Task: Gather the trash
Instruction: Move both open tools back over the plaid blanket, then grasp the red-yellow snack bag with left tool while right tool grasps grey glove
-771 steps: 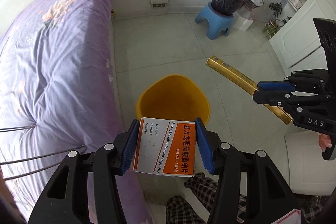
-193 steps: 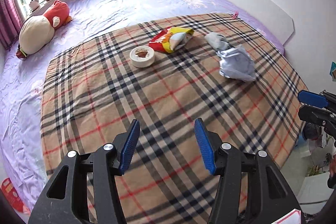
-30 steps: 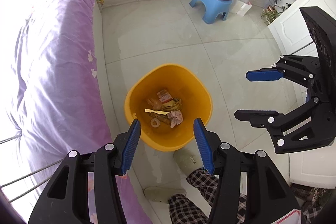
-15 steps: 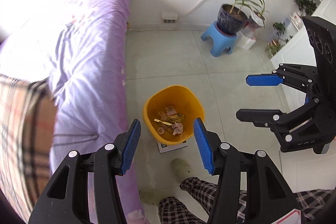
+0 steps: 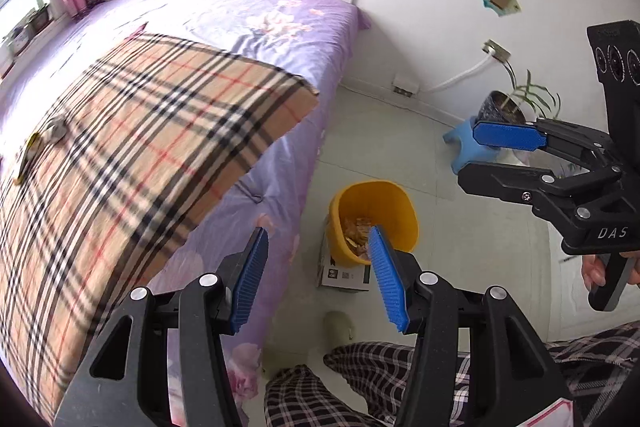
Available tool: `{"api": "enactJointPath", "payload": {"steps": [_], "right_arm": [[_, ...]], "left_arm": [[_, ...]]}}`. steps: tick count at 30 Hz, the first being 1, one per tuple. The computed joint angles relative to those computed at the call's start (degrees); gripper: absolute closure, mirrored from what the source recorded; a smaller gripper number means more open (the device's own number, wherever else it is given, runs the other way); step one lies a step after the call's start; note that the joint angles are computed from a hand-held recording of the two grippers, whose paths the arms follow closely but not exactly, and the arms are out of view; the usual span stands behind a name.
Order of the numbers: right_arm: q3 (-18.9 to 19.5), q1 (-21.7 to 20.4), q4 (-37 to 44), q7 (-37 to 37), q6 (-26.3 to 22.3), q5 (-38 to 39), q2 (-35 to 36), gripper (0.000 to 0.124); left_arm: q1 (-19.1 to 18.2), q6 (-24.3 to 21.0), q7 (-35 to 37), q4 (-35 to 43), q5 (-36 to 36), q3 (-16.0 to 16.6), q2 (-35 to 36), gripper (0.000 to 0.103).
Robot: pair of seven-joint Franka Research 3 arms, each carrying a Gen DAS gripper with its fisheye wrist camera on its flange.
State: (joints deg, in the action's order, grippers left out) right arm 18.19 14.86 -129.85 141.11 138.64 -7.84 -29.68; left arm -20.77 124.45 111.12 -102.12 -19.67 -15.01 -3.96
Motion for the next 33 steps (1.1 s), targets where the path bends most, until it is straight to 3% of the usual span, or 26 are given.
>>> {"api": "enactJointPath", "payload": {"steps": [11,19,27,33], "right_arm": [[-1.58,4.34,16.99,-9.29,1.97,-2.77,16.70,0.057],[-4.79,9.88,31.98,-10.74,0.70,-8.04,29.89,0.057],[-10.07,16.15,49.08,-12.33,-3.25,-10.01,42.95,0.057],[-14.42,19.26,62.57,-13.38,-7.07,-8.31,53.00,0.057]], "left_arm": [[6.11,5.15,-15.17,-5.93,5.17,4.75,-5.96,0.050],[10.79,6.73,-19.40,-5.44,8.43,7.77,-5.33,0.050],[14.47,4.39,-16.98,3.43,9.17,8.14,3.15,0.050],[16.91,2.42,-14.44,15.01,10.31,6.53,13.24,0.050]]}}
